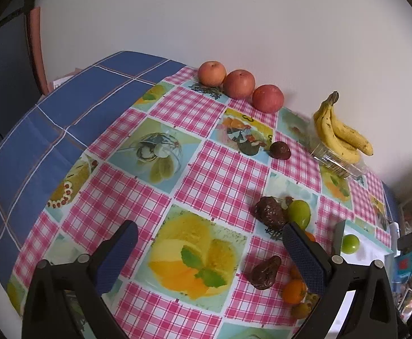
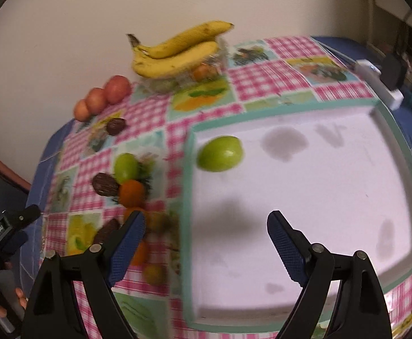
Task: Organize fruits
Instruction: 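Move the left tool to the dark brown fruit while the right tool approaches the small brown fruit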
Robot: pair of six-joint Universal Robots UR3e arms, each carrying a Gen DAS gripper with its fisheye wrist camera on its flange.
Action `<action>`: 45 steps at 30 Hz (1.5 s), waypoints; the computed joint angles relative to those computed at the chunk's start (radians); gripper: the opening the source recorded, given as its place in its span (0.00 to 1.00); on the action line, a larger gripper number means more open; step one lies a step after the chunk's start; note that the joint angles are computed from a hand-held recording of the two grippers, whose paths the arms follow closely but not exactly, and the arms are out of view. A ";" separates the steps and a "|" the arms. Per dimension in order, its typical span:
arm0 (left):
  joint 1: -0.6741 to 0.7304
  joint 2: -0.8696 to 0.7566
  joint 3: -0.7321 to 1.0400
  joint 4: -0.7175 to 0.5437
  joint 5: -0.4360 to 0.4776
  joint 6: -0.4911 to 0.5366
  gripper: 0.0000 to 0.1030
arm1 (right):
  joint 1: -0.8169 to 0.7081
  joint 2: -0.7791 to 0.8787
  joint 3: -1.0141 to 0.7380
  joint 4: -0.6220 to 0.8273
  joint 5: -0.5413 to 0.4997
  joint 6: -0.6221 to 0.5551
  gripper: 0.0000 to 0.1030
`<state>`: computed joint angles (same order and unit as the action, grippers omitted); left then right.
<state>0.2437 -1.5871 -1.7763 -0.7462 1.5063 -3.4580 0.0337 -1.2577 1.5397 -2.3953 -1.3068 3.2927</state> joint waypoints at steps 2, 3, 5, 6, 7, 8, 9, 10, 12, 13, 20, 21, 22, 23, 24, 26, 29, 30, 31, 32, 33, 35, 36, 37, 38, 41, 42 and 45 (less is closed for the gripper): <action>-0.001 -0.008 0.009 -0.016 -0.007 0.000 0.99 | 0.020 0.005 -0.018 -0.007 -0.013 -0.007 0.86; 0.004 -0.009 0.008 -0.024 -0.023 0.004 0.99 | 0.027 0.009 -0.028 -0.008 -0.016 -0.013 0.86; 0.007 -0.018 0.011 -0.036 -0.050 0.003 0.98 | 0.042 0.015 -0.047 -0.008 -0.019 -0.029 0.85; 0.009 -0.025 0.013 -0.043 -0.067 0.007 0.97 | 0.046 0.015 -0.052 -0.007 -0.017 -0.035 0.82; 0.007 -0.030 0.017 -0.048 -0.073 0.009 0.96 | 0.052 0.016 -0.060 -0.003 -0.011 -0.047 0.79; 0.002 -0.039 0.023 -0.053 -0.077 0.013 0.93 | 0.057 0.017 -0.066 0.001 -0.005 -0.060 0.75; -0.002 -0.043 0.025 -0.055 -0.077 0.015 0.93 | 0.064 0.020 -0.076 0.009 -0.006 -0.069 0.74; -0.010 -0.053 0.032 -0.061 -0.077 0.019 0.93 | 0.071 0.024 -0.084 0.017 -0.007 -0.077 0.73; -0.017 -0.068 0.039 -0.069 -0.094 0.026 0.93 | 0.085 0.033 -0.100 0.037 -0.003 -0.094 0.67; -0.019 -0.072 0.043 -0.074 -0.100 0.027 0.93 | 0.093 0.039 -0.111 0.051 0.000 -0.104 0.64; -0.055 -0.117 0.078 -0.095 -0.099 0.046 0.84 | 0.136 0.071 -0.153 0.119 -0.007 -0.152 0.55; -0.054 -0.119 0.078 -0.094 -0.106 0.046 0.84 | 0.137 0.073 -0.154 0.126 -0.005 -0.157 0.55; -0.052 -0.122 0.078 -0.094 -0.120 0.046 0.83 | 0.141 0.076 -0.158 0.133 -0.004 -0.162 0.54; -0.051 -0.126 0.078 -0.095 -0.129 0.048 0.80 | 0.143 0.080 -0.164 0.146 -0.003 -0.164 0.54; -0.053 -0.131 0.082 -0.097 -0.132 0.048 0.78 | 0.146 0.085 -0.172 0.158 -0.002 -0.161 0.53; -0.062 -0.142 0.090 -0.098 -0.123 0.046 0.78 | 0.145 0.091 -0.180 0.180 0.006 -0.164 0.50; -0.069 -0.156 0.098 -0.106 -0.113 0.040 0.78 | 0.155 0.108 -0.201 0.213 -0.008 -0.170 0.48; -0.070 -0.160 0.100 -0.112 -0.107 0.035 0.78 | 0.157 0.114 -0.209 0.225 -0.007 -0.174 0.47; -0.070 -0.164 0.103 -0.118 -0.104 0.028 0.78 | 0.158 0.117 -0.213 0.234 -0.006 -0.176 0.47; -0.068 -0.164 0.100 -0.117 -0.106 0.027 0.78 | 0.160 0.122 -0.218 0.248 -0.005 -0.179 0.47; -0.064 -0.165 0.096 -0.118 -0.115 0.023 0.78 | 0.163 0.126 -0.225 0.258 -0.007 -0.180 0.46; -0.058 -0.168 0.089 -0.121 -0.132 0.017 0.78 | 0.173 0.141 -0.247 0.286 -0.024 -0.186 0.46; -0.058 -0.169 0.088 -0.124 -0.135 0.015 0.78 | 0.176 0.145 -0.250 0.294 -0.029 -0.188 0.45; -0.055 -0.172 0.086 -0.125 -0.141 0.011 0.78 | 0.180 0.151 -0.256 0.305 -0.034 -0.190 0.45; -0.055 -0.174 0.086 -0.125 -0.144 0.009 0.78 | 0.183 0.158 -0.261 0.315 -0.038 -0.193 0.44; -0.051 -0.182 0.088 -0.131 -0.155 0.000 0.78 | 0.187 0.172 -0.275 0.337 -0.044 -0.194 0.41; -0.048 -0.182 0.085 -0.131 -0.162 -0.003 0.78 | 0.187 0.175 -0.275 0.341 -0.046 -0.194 0.41; -0.045 -0.184 0.085 -0.132 -0.173 -0.005 0.78 | 0.194 0.187 -0.282 0.352 -0.064 -0.201 0.37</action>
